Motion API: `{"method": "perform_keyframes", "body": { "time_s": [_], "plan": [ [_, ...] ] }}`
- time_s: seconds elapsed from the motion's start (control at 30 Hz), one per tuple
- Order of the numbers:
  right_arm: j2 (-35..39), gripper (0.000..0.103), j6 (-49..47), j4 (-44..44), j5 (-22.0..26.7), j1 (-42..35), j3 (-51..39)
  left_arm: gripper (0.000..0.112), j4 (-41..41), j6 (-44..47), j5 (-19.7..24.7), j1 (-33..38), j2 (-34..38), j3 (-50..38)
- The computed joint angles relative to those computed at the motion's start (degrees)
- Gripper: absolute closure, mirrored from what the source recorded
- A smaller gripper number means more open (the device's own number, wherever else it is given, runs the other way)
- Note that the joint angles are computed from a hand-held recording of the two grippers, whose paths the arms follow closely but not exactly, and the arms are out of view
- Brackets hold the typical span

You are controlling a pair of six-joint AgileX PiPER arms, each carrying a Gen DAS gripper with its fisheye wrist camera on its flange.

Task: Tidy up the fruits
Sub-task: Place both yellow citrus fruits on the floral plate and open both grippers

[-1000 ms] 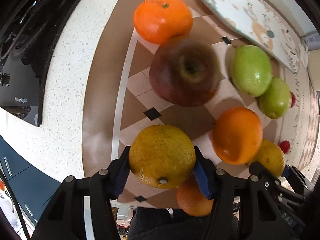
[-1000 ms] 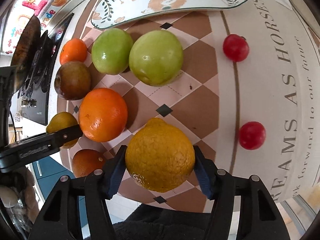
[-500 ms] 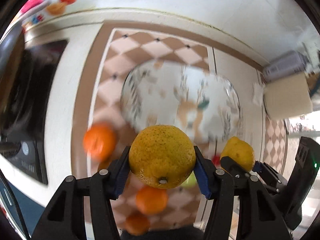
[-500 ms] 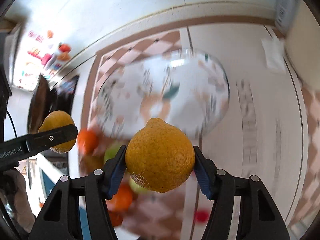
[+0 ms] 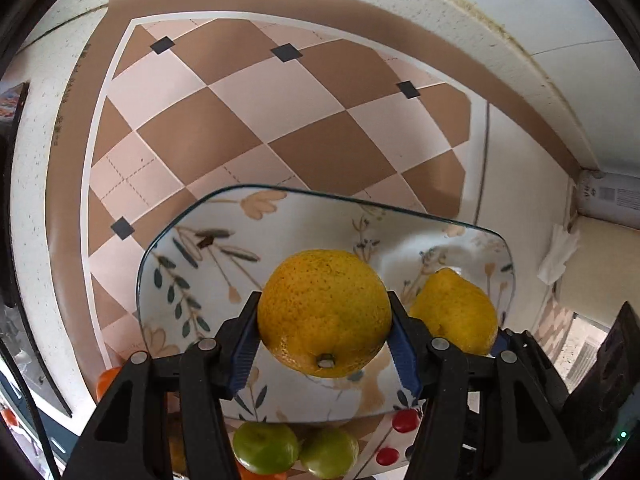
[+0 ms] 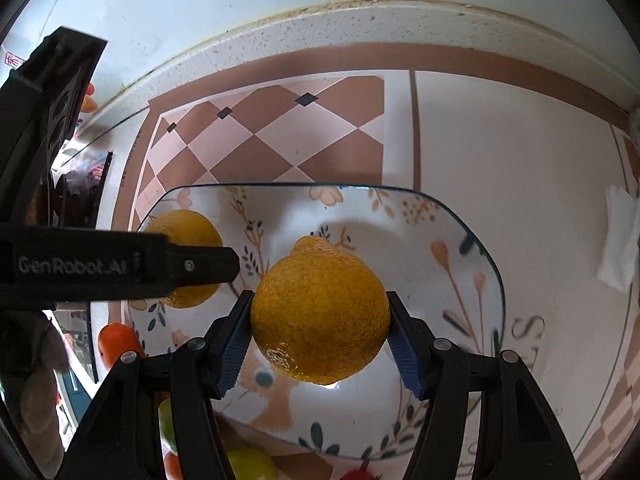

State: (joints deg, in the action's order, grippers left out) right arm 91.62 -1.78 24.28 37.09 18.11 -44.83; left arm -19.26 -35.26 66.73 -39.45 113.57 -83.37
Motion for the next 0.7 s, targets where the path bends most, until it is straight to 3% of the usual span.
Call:
{"method": "perform_keyframes", "body": {
  "time_s": [0.27, 0.37, 0.4, 0.7],
  "plan": [
    [3.83, 0.034, -7.24, 3.95, 1.52, -3.53, -3.21, 0.055, 2.84, -0.17, 2.19, 0.03, 2.29, -3.23],
    [4.18, 0.029, -6.36, 3.18, 2.21, -3.74, -4.20, 0.033, 2.70, 0.04, 1.21, 0.30, 1.53, -2.43],
    [3.96, 0.029, -6.41, 3.15, 2.56, -4.04, -4.31, 0.031, 3.22, -0.45, 1.13, -0.06, 1.58, -2.64],
    [-2.74, 0.017, -2.22, -1.19, 6.20, -5.45, -2.50, 0.031, 7.52, -3.54, 0.94, -0.27, -4.63, 1.11]
  ]
}}
